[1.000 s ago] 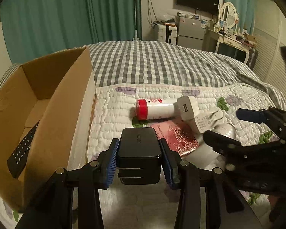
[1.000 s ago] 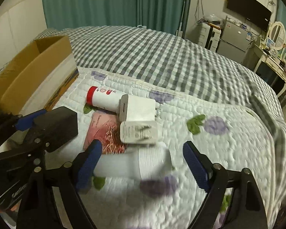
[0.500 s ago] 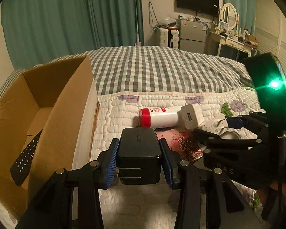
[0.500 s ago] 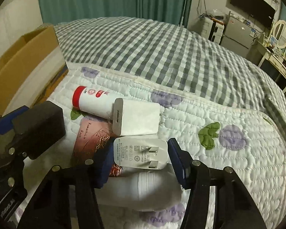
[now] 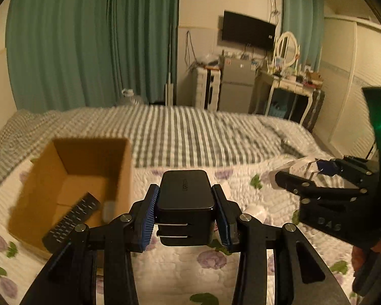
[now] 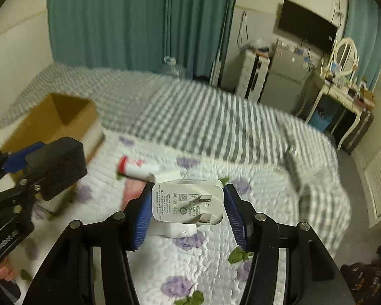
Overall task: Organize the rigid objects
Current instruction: 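Lower power bank and plug adapter into the box and open both tools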
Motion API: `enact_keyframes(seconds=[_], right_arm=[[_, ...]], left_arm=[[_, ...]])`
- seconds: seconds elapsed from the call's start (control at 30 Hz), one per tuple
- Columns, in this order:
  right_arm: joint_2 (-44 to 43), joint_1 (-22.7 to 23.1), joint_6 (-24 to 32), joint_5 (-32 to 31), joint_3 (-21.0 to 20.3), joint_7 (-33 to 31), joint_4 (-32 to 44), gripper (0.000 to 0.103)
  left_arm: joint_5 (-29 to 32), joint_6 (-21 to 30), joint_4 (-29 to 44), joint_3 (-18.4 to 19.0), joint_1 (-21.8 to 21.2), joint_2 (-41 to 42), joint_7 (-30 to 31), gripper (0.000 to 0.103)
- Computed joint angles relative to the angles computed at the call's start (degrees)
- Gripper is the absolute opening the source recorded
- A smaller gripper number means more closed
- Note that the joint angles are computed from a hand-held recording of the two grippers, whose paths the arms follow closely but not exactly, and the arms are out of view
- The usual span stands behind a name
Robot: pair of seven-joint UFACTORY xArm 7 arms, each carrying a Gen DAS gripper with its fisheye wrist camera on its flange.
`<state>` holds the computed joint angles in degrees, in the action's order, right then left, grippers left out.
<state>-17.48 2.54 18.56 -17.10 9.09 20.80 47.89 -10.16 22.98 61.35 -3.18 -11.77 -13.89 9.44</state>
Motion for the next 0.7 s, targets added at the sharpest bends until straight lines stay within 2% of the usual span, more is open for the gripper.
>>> enact_keyframes(seconds=[0.17,0.33,0.43,0.57,0.7], right_arm=[[-3.6,1.5,4.1,-0.6,3.7,2.6,4.4,0.054],[-1.2,3.7,6.0,-2.9,7.5,5.8,10.7,0.054],[4.1,5.7,6.2,-5.1,9.3,8.6,15.9,0.053],[12.6,8.7,6.1,-9.3,9.7,12.2,22.7,0.053],[21.9,12.0,6.2,-10.6,8.0,13.5,29.5,0.053]], left_arm=[[-5.8,4.1,2.0,4.9,-1.1,-3.5,7.9,0.042],[-9.5,6.3,3.8,8.4,0.7,-4.2,15.0,0.042],[-12.2,7.5,5.5,10.4,2.3,-2.4,19.1,0.042],[-13.9,6.7,6.0,10.8,5.7,1.0,22.4,0.042],[-17.1,7.4,8.1,10.5,8.5,6.7,25.3,0.042]])
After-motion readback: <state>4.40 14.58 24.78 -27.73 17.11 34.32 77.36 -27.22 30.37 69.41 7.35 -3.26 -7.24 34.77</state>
